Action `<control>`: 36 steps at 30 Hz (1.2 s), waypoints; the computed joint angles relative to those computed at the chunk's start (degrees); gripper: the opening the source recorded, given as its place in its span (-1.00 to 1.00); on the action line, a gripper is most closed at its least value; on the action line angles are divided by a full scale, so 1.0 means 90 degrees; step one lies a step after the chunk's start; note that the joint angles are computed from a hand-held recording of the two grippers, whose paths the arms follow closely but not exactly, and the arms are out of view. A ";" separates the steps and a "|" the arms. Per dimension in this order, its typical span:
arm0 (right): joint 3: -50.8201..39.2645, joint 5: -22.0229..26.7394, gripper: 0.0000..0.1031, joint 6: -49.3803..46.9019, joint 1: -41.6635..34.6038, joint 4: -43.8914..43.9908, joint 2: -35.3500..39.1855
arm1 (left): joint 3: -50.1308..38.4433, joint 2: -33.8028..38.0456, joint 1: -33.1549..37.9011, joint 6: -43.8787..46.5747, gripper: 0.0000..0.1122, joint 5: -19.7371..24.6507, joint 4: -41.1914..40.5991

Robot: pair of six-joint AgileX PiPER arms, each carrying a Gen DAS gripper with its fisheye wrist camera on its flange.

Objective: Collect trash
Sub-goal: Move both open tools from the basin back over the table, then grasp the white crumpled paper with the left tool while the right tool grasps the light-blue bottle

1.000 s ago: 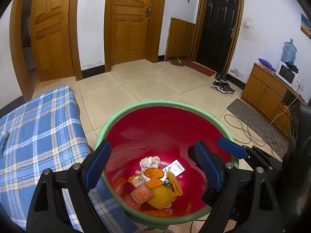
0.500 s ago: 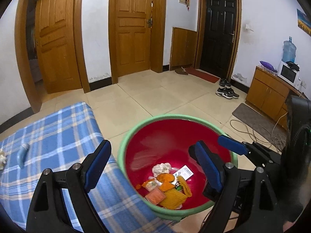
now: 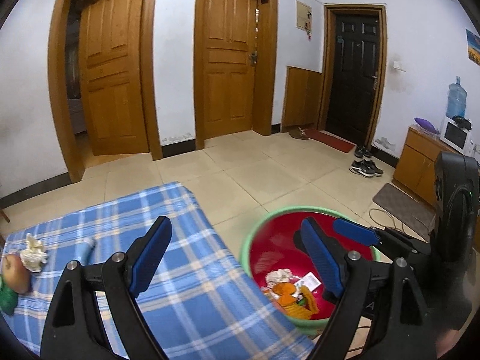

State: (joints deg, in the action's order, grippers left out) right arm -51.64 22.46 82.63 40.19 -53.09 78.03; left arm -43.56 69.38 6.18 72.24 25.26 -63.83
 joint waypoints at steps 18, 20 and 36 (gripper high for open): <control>-0.2897 0.0490 0.33 -0.1311 0.1213 0.0697 0.2336 | -0.0912 0.1098 0.3161 0.1610 0.55 0.1585 -0.0815; -0.3328 0.0648 0.33 -0.1555 0.1366 0.0830 0.2647 | -0.1124 0.1357 0.3497 0.1661 0.55 0.1779 -0.0776; -0.8173 0.2591 0.34 -0.3863 0.1415 0.3819 0.5800 | -0.5726 0.5166 0.4281 -0.1537 0.55 0.2486 0.2683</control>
